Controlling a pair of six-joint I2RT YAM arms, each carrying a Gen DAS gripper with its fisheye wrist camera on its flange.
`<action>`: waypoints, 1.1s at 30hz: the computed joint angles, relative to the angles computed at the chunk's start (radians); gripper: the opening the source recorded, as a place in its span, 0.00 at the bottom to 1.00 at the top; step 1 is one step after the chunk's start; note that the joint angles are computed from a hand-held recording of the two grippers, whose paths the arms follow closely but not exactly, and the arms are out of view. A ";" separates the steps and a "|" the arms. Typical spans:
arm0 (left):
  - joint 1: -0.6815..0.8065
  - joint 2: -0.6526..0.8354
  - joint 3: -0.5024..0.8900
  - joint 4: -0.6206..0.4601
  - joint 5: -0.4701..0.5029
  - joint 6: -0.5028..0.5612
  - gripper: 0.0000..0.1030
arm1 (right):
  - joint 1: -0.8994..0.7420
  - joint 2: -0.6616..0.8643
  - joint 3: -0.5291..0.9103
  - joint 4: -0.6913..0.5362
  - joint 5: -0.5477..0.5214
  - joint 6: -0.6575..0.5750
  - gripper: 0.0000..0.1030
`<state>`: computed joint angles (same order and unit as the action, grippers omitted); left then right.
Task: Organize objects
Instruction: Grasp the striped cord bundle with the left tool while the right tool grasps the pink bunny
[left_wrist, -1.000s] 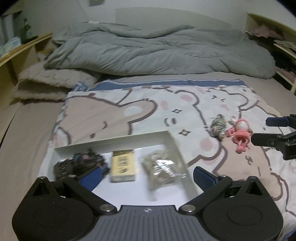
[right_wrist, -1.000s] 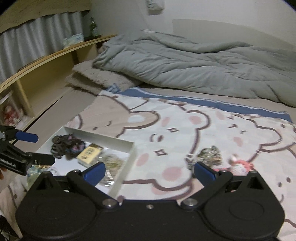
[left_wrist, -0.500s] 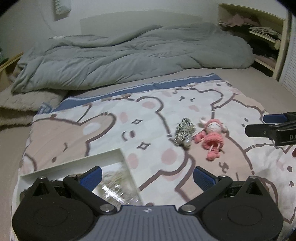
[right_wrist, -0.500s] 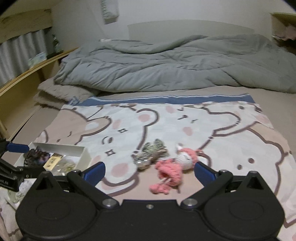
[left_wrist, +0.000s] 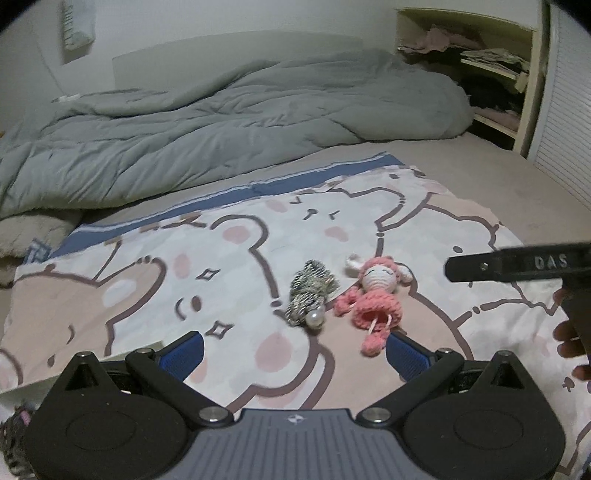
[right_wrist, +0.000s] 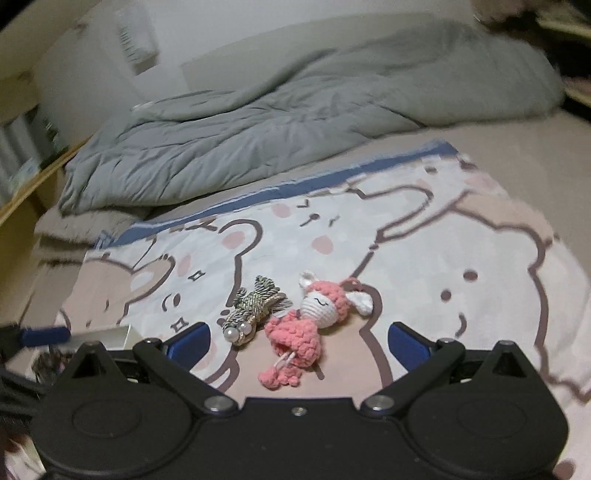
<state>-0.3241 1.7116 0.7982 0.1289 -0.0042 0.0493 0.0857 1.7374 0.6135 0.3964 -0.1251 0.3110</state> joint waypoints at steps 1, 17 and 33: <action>-0.007 0.015 0.006 0.013 -0.004 0.007 1.00 | -0.005 0.011 0.006 -0.003 -0.004 0.024 1.00; 0.000 0.274 0.278 -0.092 0.066 -0.004 0.76 | -0.064 0.249 0.221 -0.120 -0.086 0.361 0.77; 0.032 0.620 0.684 -0.257 0.144 0.071 0.61 | -0.045 0.491 0.446 -0.120 -0.084 0.565 0.55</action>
<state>-0.2921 2.3311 1.4826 -0.1280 0.1400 0.1207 0.0410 2.2280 1.0593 0.2761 -0.2093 0.8762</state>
